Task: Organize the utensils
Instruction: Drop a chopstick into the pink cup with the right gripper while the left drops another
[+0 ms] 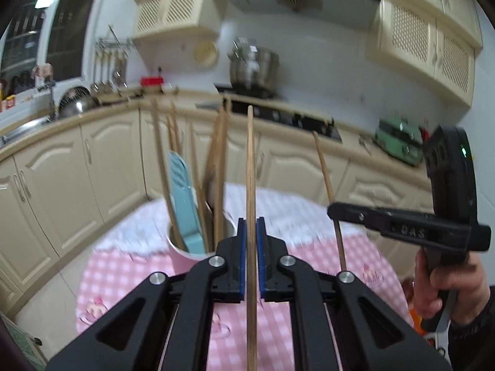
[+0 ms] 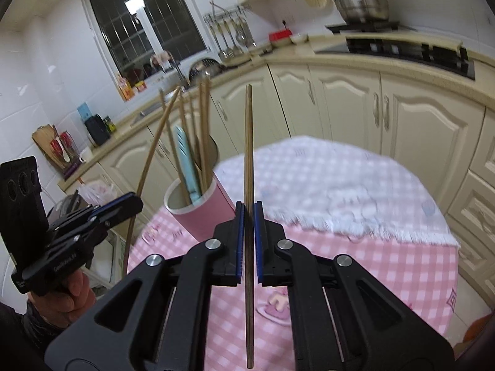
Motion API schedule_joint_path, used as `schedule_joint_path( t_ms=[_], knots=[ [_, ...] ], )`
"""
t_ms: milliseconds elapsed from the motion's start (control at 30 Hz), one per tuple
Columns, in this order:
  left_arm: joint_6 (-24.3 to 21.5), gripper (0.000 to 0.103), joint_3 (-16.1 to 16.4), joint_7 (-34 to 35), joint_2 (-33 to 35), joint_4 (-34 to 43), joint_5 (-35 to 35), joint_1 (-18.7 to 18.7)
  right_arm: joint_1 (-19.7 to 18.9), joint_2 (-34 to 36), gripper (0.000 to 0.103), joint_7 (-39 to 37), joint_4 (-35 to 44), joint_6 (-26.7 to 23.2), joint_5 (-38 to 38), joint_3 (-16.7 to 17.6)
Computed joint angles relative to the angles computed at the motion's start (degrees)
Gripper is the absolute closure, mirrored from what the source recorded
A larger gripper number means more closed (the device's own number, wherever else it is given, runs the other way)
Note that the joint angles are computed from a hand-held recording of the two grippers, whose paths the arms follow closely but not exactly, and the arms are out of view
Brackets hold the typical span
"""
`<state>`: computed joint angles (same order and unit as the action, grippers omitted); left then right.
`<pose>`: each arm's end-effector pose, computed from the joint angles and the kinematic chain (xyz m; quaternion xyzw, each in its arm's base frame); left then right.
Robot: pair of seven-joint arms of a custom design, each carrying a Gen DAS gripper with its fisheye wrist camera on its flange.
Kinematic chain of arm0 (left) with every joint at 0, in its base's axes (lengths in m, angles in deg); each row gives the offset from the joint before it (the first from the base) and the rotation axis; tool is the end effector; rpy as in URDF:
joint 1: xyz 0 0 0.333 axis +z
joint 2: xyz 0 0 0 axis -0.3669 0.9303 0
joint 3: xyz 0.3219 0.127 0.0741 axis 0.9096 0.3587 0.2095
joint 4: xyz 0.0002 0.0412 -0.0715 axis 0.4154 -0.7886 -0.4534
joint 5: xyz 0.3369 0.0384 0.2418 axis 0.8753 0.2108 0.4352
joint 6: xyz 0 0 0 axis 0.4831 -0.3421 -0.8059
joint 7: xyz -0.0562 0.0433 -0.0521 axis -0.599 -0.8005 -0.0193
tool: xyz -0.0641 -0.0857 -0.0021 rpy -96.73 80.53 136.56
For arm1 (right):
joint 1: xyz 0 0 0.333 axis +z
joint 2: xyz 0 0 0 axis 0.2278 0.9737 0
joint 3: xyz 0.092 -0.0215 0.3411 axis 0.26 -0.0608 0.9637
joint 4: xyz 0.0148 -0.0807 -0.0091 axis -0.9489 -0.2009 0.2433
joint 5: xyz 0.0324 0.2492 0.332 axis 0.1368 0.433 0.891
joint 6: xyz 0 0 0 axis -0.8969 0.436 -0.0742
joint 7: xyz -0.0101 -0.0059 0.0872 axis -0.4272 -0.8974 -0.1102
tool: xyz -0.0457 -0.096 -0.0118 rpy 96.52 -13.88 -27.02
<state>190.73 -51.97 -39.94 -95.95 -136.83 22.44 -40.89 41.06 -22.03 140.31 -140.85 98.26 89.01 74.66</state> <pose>0.3563 -0.3947 0.6396 -0.6218 0.5834 -0.4157 0.3164 0.4871 0.3398 0.6606 -0.7632 0.4153 -0.0375 0.4937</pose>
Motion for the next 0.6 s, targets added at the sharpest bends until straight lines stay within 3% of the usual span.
schedule_joint_path(
  t_ms=[267, 600],
  knots=[
    [-1.72, 0.097, -0.24, -3.46, -0.55, 2.72, 5.68, 2.85, 1.64, 2.2, 0.097, -3.81, 6.19, 2.76, 2.69, 0.86],
    [-0.78, 0.097, -0.61, -13.07, 0.84, 7.33, 18.34, 7.04, 3.07, 8.59, 0.097, -9.76, 17.34, 7.93, 6.99, 2.74]
  ],
)
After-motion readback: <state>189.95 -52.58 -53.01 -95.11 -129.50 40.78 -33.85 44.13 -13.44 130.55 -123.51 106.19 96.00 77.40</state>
